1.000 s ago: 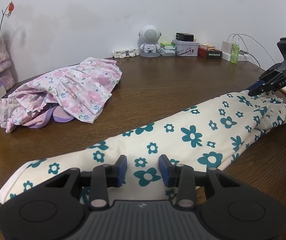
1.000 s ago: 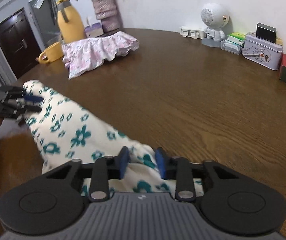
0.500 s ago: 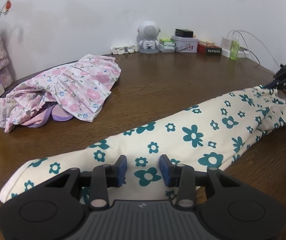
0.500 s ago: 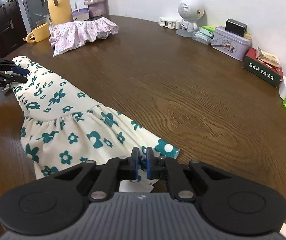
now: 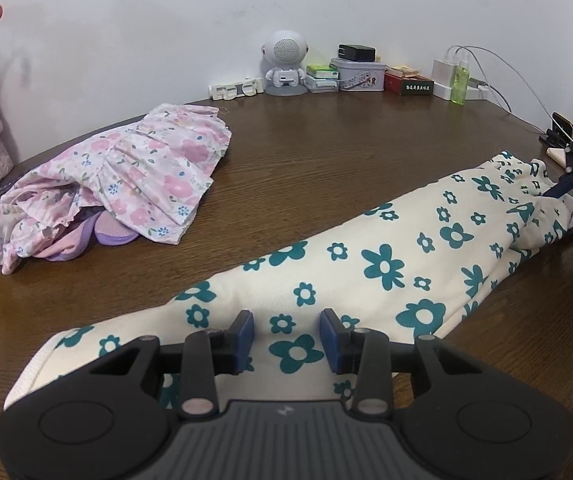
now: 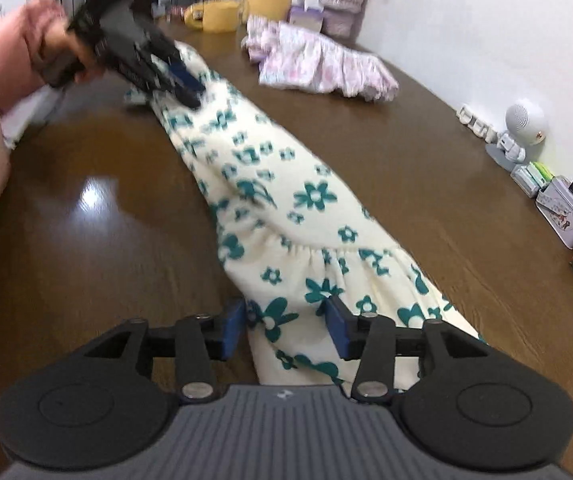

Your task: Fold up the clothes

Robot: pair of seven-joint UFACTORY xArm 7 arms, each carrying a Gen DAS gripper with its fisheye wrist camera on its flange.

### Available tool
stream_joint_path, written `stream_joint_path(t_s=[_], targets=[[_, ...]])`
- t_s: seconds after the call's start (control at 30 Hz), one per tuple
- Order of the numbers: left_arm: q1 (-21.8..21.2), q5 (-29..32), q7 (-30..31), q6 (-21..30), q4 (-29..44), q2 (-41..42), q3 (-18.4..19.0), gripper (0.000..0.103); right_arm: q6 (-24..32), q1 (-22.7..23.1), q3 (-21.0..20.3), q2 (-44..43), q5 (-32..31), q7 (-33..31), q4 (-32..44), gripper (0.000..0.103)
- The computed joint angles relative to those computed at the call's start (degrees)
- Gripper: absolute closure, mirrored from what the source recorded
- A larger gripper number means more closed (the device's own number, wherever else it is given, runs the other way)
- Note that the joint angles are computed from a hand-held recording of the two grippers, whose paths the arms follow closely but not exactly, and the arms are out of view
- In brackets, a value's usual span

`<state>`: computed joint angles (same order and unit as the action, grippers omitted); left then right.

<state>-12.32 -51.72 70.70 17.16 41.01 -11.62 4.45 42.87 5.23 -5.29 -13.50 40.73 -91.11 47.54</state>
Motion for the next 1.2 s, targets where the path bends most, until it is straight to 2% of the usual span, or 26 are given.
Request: stream_joint_path(t_s=[0.07, 0.23, 0.33, 0.5, 0.63, 0.77, 0.8, 0.87, 0.9, 0.93, 1.0, 1.1, 1.2], targets=[[0.0, -0.3, 0.5, 0.6, 0.3, 0.2, 0.3, 0.067, -0.9, 0.0, 0.3, 0.1, -1.4, -1.5, -0.3, 0.059], [1.0, 0.9, 0.6, 2.4, 1.0, 0.5, 0.1, 0.067, -1.5, -1.2, -0.2, 1.1, -4.9, -2.1, 0.8, 0.086], [1.6, 1.4, 0.7, 3.6, 1.5, 0.7, 0.0, 0.067, -0.5, -3.1, -0.2, 2.9, -9.2, 0.8, 3.1, 0.099], [2.2, 1.8, 0.3, 3.6, 1.6, 0.8, -0.5, 0.066, 0.7, -6.0, -0.6, 6.5, -11.9, 4.2, 7.4, 0.100], [2.1, 1.6, 0.2, 3.4, 1.4, 0.7, -0.6, 0.066, 0.4, -7.7, -0.6, 7.9, -8.9, 3.6, 8.2, 0.100], [1.9, 0.8, 0.6, 3.2, 1.3, 0.6, -0.4, 0.066, -3.4, -8.5, -0.3, 7.2, -6.1, 4.8, 6.3, 0.098], [1.8, 0.3, 0.8, 3.2, 1.2, 0.5, -0.3, 0.066, -4.2, -8.8, -0.5, 6.8, -5.0, 5.7, 5.7, 0.093], [1.6, -1.3, 1.7, 3.5, 1.0, 0.2, 0.1, 0.066, -7.2, -8.9, -1.0, 5.1, -1.8, 6.1, 3.0, 0.067], [1.5, -2.2, 2.4, 3.8, 1.0, 0.0, 0.3, 0.064, -8.7, -8.8, -1.4, 3.9, -0.1, 6.3, 1.4, 0.042], [1.5, -3.0, 3.0, 4.2, 0.9, -0.3, 0.5, 0.061, -10.0, -8.7, -1.9, 2.7, 1.6, 6.6, -0.2, 0.038], [1.5, -4.9, 4.4, 5.0, 0.7, -0.8, 0.9, 0.044, -10.1, -8.5, -3.2, -0.1, 3.9, 8.2, -2.9, 0.036], [1.1, -11.4, 9.7, 6.7, -0.3, -3.1, 2.5, 0.025, -10.6, -7.3, -4.6, -4.6, 6.6, 10.5, -7.1, 0.023], [1.2, -16.4, 14.6, 7.3, -2.7, -7.0, 3.4, 0.019, -10.7, -4.4, -6.6, -9.6, 11.1, 10.2, -11.0, 0.019]])
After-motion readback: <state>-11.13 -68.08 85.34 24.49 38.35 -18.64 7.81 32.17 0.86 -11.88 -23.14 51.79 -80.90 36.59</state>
